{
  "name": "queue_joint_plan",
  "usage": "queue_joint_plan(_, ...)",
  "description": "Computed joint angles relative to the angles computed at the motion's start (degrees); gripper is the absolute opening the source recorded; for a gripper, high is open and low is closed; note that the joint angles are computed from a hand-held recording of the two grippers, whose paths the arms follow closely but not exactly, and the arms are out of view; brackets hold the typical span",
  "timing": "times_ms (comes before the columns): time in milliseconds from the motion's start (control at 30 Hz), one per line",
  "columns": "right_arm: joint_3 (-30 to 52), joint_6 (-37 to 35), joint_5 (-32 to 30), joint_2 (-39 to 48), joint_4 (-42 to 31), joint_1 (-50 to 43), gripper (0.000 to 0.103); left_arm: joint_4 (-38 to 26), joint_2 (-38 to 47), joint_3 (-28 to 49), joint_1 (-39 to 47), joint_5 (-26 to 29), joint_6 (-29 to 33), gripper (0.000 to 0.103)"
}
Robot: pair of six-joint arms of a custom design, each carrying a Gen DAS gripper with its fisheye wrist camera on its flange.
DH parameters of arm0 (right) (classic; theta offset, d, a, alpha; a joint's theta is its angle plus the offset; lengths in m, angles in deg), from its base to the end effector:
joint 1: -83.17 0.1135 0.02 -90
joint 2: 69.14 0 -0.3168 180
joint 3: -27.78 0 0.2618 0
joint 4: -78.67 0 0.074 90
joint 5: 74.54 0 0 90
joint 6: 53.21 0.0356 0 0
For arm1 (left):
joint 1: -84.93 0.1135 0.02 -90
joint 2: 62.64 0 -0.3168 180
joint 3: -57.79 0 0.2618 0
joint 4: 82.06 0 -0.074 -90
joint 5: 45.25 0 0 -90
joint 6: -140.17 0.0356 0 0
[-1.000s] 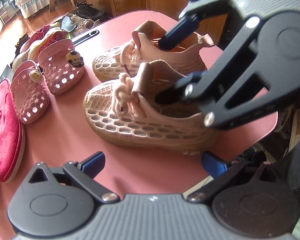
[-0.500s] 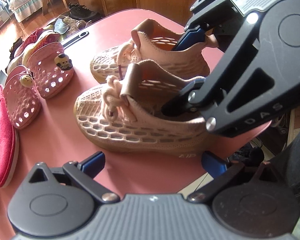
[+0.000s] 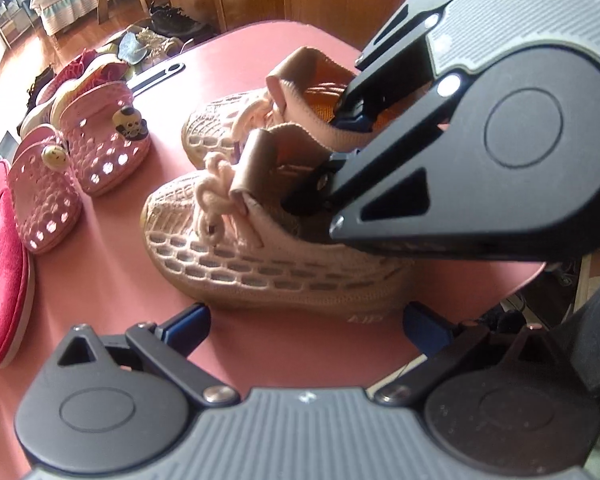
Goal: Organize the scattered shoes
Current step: 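Push the beige sneakers together into line with the right gripper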
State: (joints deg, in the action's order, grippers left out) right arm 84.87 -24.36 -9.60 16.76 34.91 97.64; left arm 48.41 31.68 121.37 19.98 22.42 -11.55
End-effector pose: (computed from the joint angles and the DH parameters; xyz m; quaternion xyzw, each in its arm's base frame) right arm 0.2466 0.0792 0.2020 -0.6175 0.7422 0.1383 0.2208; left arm 0.1338 -0.2542 0.1902 0.0111 0.9776 0.0122 0.2098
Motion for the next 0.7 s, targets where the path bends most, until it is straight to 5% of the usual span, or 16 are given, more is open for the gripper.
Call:
queue_joint_plan(200,0.5,-0.2,0.6,-2.1,-2.1,-3.1,0.006,1.2,1.4,2.4,-0.6,0.1,1.3,0.091)
queue_joint_plan(567,0.9,-4.3,-1.7,-1.6,-5.9,-11.3,0.006,1.8,5.0,6.3,-2.8,-0.6,2.9,0.088)
queue_joint_plan(700,0.8,-4.8,-4.5,-0.9,-5.9,-13.5,0.014,3.0,5.3,5.3,-3.1,-0.4,1.3,0.09)
